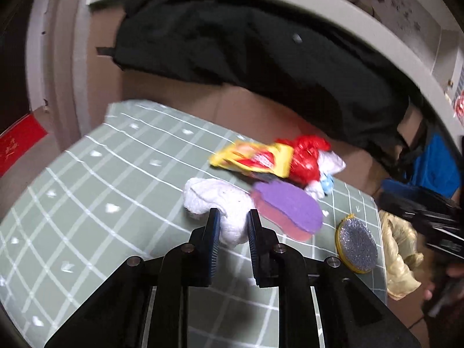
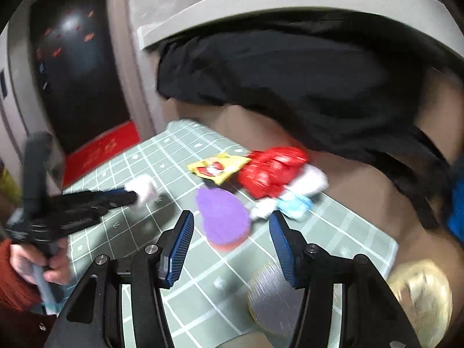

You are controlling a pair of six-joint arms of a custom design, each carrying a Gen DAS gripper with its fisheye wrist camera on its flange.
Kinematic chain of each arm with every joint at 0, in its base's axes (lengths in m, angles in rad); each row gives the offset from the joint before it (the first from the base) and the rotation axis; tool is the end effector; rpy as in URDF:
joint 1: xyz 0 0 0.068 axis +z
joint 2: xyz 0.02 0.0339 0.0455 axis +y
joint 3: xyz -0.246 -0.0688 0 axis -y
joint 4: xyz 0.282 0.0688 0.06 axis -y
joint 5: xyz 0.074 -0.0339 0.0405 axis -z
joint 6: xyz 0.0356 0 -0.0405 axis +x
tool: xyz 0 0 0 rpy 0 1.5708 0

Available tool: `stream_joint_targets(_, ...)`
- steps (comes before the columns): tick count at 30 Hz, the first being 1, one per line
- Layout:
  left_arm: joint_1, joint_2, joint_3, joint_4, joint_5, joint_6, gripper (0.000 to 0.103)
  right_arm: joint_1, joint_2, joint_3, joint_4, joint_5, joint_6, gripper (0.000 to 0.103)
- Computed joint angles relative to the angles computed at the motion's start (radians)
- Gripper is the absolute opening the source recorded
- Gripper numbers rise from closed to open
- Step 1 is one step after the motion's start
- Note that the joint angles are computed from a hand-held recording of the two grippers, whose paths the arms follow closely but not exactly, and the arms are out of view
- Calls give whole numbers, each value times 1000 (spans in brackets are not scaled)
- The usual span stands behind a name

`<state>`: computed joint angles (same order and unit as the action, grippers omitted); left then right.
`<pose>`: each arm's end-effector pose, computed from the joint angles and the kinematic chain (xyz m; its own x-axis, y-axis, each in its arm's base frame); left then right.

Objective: Collect trash
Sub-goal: 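Grasp the white fluffy puff with the left tool, then grasp the purple-pink sponge with the right tool while the left tool holds the puff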

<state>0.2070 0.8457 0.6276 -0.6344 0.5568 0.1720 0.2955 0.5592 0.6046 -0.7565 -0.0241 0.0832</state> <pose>0.2130 0.0255 0.2167 -0.6976 0.0020 -0.7165 0.2896 0.9155 -0.2794 0.1657 0.0513 0.2452 -0.6479 -0.1104 -0.7537 -0.2556 0.9636 0.0786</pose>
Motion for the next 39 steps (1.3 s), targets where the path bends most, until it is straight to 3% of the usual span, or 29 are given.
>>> stream_joint_targets(5, 208, 68, 63, -79, 148, 153, 20, 51, 389, 107, 228, -40, -54, 51)
stream_joint_targets(11, 349, 191, 109, -111, 203, 269, 20, 127, 799, 314, 410, 82, -199, 51)
stream_joint_targets(18, 394, 308, 140, -110, 205, 309, 20, 89, 1079, 513, 363, 96, -234, 51)
stream_joint_targets(21, 386, 318, 137, -115, 214, 311, 20, 73, 1044, 455, 361, 53, -188, 51)
stream_joint_targets(24, 373, 301, 126, -137, 227, 317, 20, 41, 967, 391, 328, -62, -143, 34)
stream_joint_targets(28, 364, 260, 107, -171, 243, 319, 20, 80, 802, 259, 285, -7, -155, 11)
stream_joint_targets(31, 364, 212, 92, -204, 254, 329, 20, 112, 683, 191, 244, -2, -139, 9)
stream_joint_targets(34, 366, 149, 74, -224, 257, 325, 20, 130, 537, 131, 188, -1, -111, 9)
stream_joint_targets(36, 369, 111, 61, -227, 250, 318, 20, 116, 477, 117, 160, -34, -79, 17)
stream_joint_targets(38, 377, 88, 60, -254, 251, 328, 20, 119, 429, 104, 136, -23, -67, 49)
stream_joint_targets(39, 383, 85, 62, -271, 254, 339, 20, 134, 378, 75, 137, 7, -86, 49)
